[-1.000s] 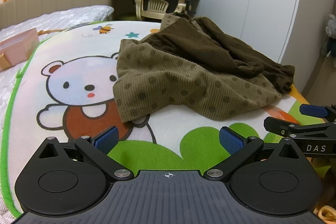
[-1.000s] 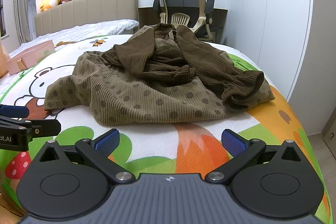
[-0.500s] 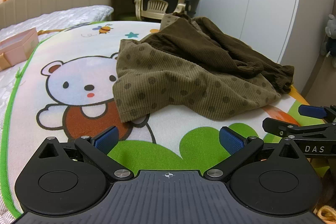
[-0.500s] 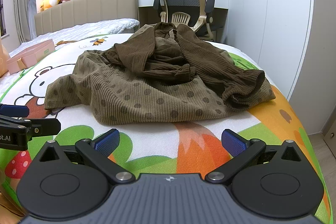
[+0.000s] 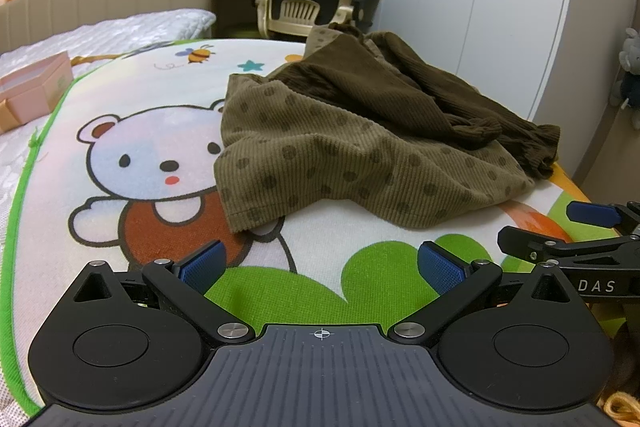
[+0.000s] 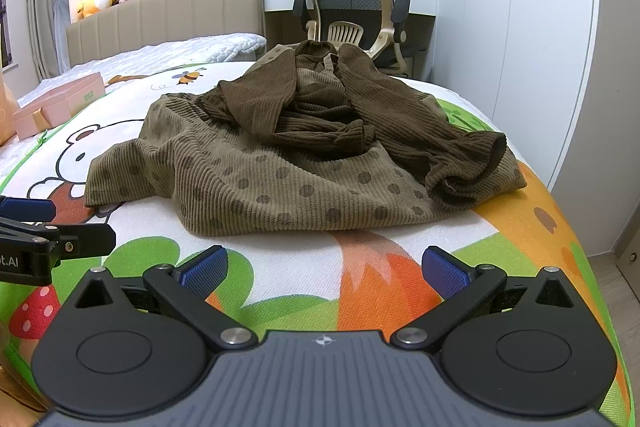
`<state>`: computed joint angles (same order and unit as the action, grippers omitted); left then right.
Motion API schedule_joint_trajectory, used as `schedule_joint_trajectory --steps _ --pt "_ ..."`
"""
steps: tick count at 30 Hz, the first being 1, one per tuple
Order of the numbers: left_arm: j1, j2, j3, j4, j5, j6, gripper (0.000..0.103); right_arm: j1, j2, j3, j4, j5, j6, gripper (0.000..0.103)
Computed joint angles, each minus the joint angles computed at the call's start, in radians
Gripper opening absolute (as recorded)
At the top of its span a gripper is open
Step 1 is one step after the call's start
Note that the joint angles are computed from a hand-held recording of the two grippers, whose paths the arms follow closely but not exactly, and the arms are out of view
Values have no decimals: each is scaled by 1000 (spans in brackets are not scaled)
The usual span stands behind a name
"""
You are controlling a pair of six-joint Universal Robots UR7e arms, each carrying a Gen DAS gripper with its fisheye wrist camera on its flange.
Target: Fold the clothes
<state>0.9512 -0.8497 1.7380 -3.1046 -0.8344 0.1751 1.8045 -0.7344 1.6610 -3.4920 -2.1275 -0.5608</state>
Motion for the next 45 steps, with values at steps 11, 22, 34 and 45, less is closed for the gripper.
schedule_joint_trajectory --steps 11,22,34,45 --pt "0 0 -1 1 -1 1 103 1 1 -1 6 0 1 103" --pt "1 -2 -1 8 -2 -1 103 0 0 0 13 3 4 103" --pt "1 -4 -4 14 -2 -4 103 -1 2 -4 22 6 6 103" --pt "4 -5 -8 16 -4 -6 103 -2 1 -11 34 14 -7 103"
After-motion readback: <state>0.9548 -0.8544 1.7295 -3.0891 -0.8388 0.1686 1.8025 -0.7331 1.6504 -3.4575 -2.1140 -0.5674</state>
